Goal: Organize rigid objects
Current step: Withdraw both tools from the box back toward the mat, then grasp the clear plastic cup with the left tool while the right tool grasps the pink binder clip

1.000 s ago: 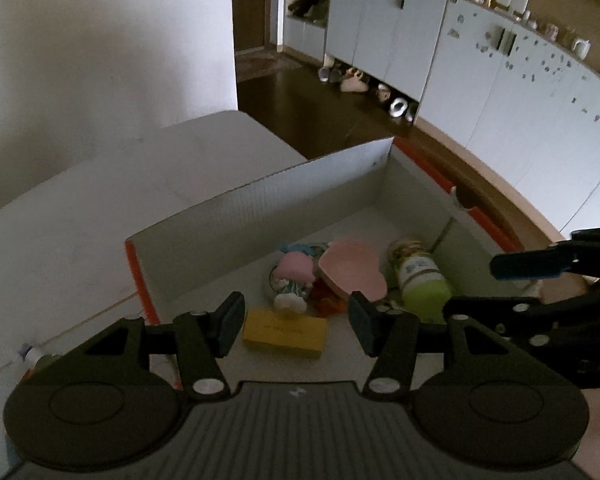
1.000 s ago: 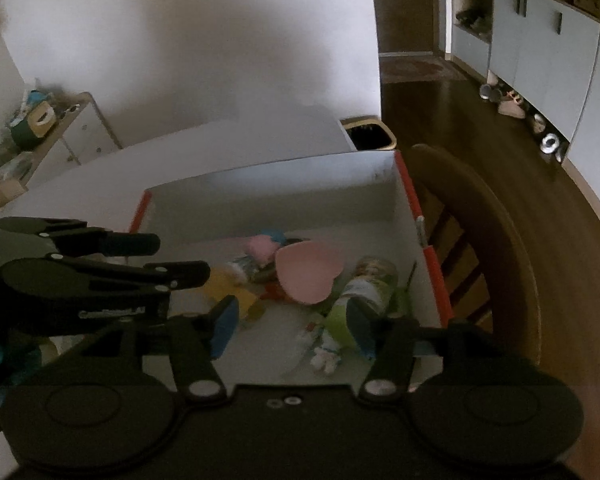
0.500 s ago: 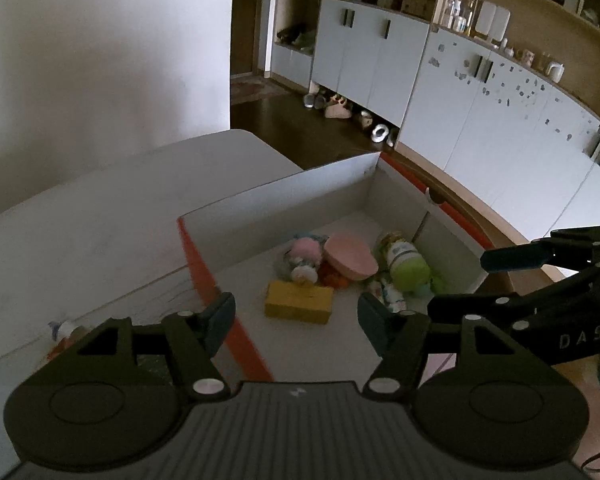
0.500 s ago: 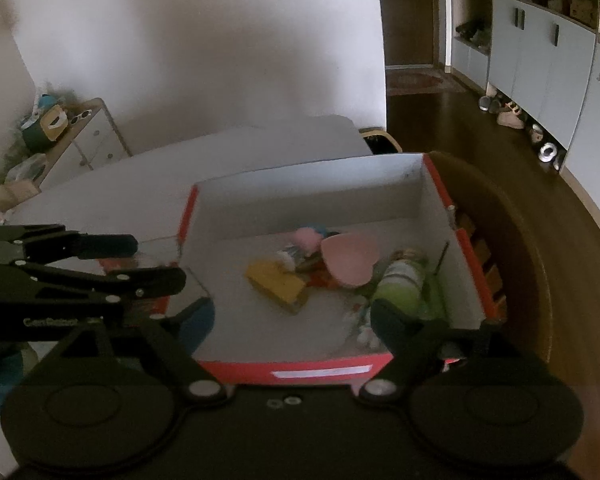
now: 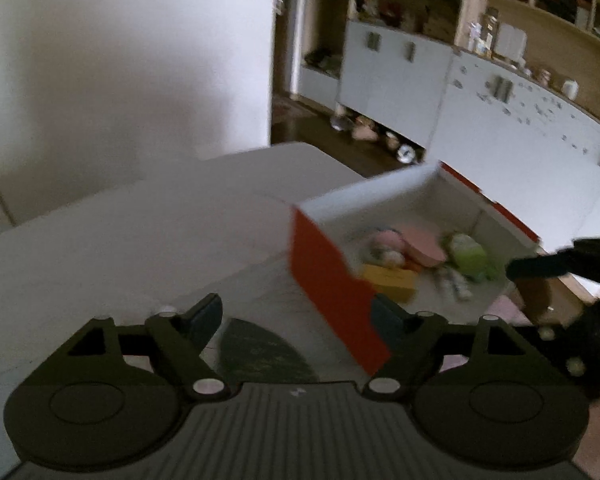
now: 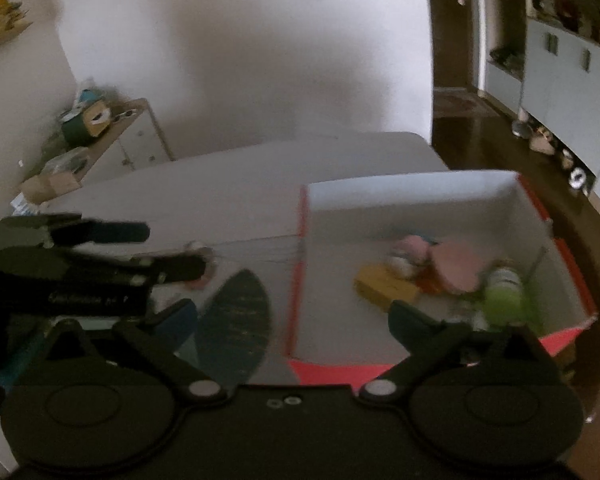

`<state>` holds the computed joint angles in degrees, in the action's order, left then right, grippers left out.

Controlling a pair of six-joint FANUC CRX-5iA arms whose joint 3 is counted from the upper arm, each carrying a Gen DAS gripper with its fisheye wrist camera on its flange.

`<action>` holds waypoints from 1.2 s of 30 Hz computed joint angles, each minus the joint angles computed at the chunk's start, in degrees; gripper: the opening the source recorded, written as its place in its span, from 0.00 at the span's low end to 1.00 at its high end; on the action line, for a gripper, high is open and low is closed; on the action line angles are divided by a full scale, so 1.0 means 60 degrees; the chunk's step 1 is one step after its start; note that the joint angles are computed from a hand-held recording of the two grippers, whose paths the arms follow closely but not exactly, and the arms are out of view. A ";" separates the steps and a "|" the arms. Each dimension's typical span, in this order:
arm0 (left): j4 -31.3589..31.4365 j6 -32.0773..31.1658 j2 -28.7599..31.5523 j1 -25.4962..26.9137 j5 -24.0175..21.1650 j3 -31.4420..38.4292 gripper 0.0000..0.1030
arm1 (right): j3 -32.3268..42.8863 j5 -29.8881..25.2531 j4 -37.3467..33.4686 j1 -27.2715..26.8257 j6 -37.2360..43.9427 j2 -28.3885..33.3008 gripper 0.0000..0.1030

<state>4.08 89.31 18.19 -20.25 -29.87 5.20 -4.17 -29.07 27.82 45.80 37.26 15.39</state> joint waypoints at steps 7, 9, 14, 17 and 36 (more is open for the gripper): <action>0.0504 -0.0894 -0.0285 0.0788 0.0445 -0.0718 0.80 | 0.1035 -0.0264 -0.0154 0.0641 0.0372 0.0878 0.99; 0.0728 -0.1215 -0.0240 0.1034 0.0435 -0.0793 0.80 | 0.1423 -0.0440 -0.0182 0.0766 0.0431 0.1198 0.99; 0.1067 -0.1758 -0.0061 0.1544 0.0491 -0.0939 0.80 | 0.2314 -0.0734 -0.0115 0.0949 0.0418 0.1954 0.99; 0.1363 -0.2156 0.0175 0.1785 0.0446 -0.0897 0.80 | 0.2735 -0.0859 -0.0150 0.0987 0.0510 0.2335 0.99; 0.3690 -0.4991 0.2061 0.2444 -0.0411 0.0298 0.80 | 0.5418 -0.1543 0.0404 0.1242 0.2791 0.4768 0.97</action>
<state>26.23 59.36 30.56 -5.59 -32.34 6.98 28.34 -38.33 30.25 53.25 54.01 43.99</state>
